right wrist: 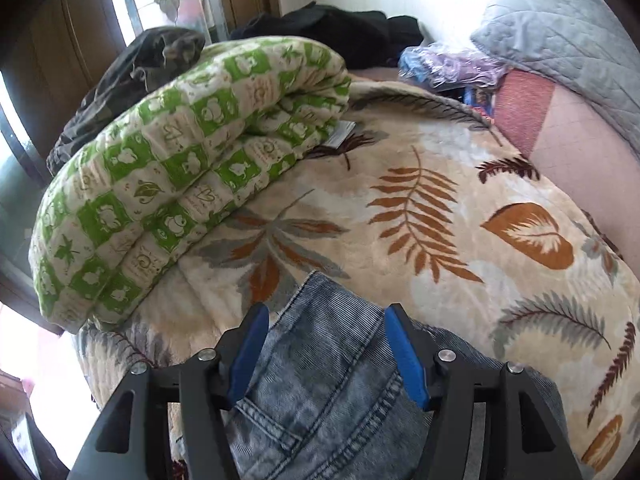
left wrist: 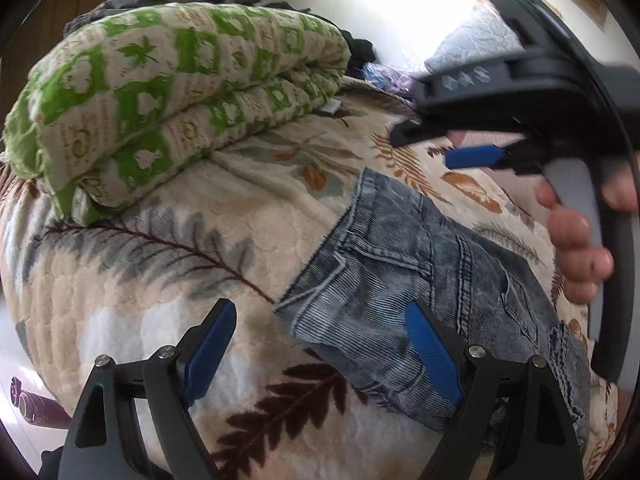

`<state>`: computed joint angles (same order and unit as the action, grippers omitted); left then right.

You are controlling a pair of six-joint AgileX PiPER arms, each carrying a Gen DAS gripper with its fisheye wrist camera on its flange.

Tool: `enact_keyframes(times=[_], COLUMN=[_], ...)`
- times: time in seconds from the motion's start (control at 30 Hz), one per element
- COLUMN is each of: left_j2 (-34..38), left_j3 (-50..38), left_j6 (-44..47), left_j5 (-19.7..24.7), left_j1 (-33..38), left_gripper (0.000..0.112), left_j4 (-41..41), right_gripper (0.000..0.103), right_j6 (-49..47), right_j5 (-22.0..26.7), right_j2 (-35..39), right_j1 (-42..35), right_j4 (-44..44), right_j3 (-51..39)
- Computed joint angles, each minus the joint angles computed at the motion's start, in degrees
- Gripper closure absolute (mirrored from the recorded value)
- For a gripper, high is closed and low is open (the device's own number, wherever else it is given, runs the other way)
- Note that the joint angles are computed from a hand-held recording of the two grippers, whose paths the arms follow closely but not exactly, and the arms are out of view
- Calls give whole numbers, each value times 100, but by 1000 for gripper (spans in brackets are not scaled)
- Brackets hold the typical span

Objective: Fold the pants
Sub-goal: 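Close both grippers on the folded edge of the jeans, then lift the folded edge with both grippers and fold it over the jeans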

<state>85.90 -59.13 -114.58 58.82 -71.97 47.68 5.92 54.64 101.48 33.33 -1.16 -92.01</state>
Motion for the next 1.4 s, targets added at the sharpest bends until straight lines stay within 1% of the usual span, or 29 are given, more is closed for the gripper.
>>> enact_keyframes(times=[0.07,0.2,0.23,0.27,0.3,0.37,0.47,0.57,0.63,0.7,0.73,0.77,0.8,0.83,0.9,0.93,1.03,1.13,1.27,1.4], left_j2=[50,48,4,-164,-209,-199,-201,-184,-179,-138,-135,-128,-112,-127,-164,-196,-214,-240,-224,-151], left_j3=[-16,86,173,400,493,502,558,580,608,589,607,617,607,622,674,719,739,756,638,448], left_j6=[102,221,189,198,101,156,156,333,395,523,579,606,641,668,665,620,591,462,376,375], left_j5=[-172,-680,-853,-1255,-1429,-1515,-1714,-1946,-2114,-2274,-2427,-2543,-2587,-2591,-2750,-2840,-2851,-2789,-2390,-1876], left_j1=[74,292,351,383,424,501,590,721,821,925,983,1019,1033,1023,1069,1086,1074,1003,687,243], left_gripper=[25,25,25,25,25,25,27,42,49,61,65,71,73,74,83,84,87,89,91,92], left_j4=[-22,-42,19,255,389,416,538,533,545,525,524,539,559,569,597,638,699,882,1203,1647], right_gripper=[36,34,34,34,34,34,34,34,34,35,35,45,55,71,75,82,90,90,91,91], right_j6=[-96,-381,-409,-497,-602,-719,-696,-709,-672,-648,-665,-720,-783,-715,-685,-641,-598,-596,-555,-632], right_j5=[76,351,390,423,458,540,669,806,833,737,664,628,643,635,467,398,78,-203,-615,-1055], right_j2=[219,695,772,872,955,1129,1388,1609,1708,1722,1712,1704,1719,1714,1559,1463,982,474,-389,-1342], right_j1=[11,-99,-118,-163,-217,-271,-223,-150,-131,-163,-178,-193,-190,-154,-163,-156,-280,-399,-607,-945], right_j4=[35,267,269,350,481,599,431,225,131,161,183,220,230,119,142,110,265,372,605,940], right_j3=[-197,-648,-724,-806,-876,-1032,-1285,-1497,-1550,-1476,-1408,-1360,-1343,-1305,-1094,-981,-525,-84,651,1464])
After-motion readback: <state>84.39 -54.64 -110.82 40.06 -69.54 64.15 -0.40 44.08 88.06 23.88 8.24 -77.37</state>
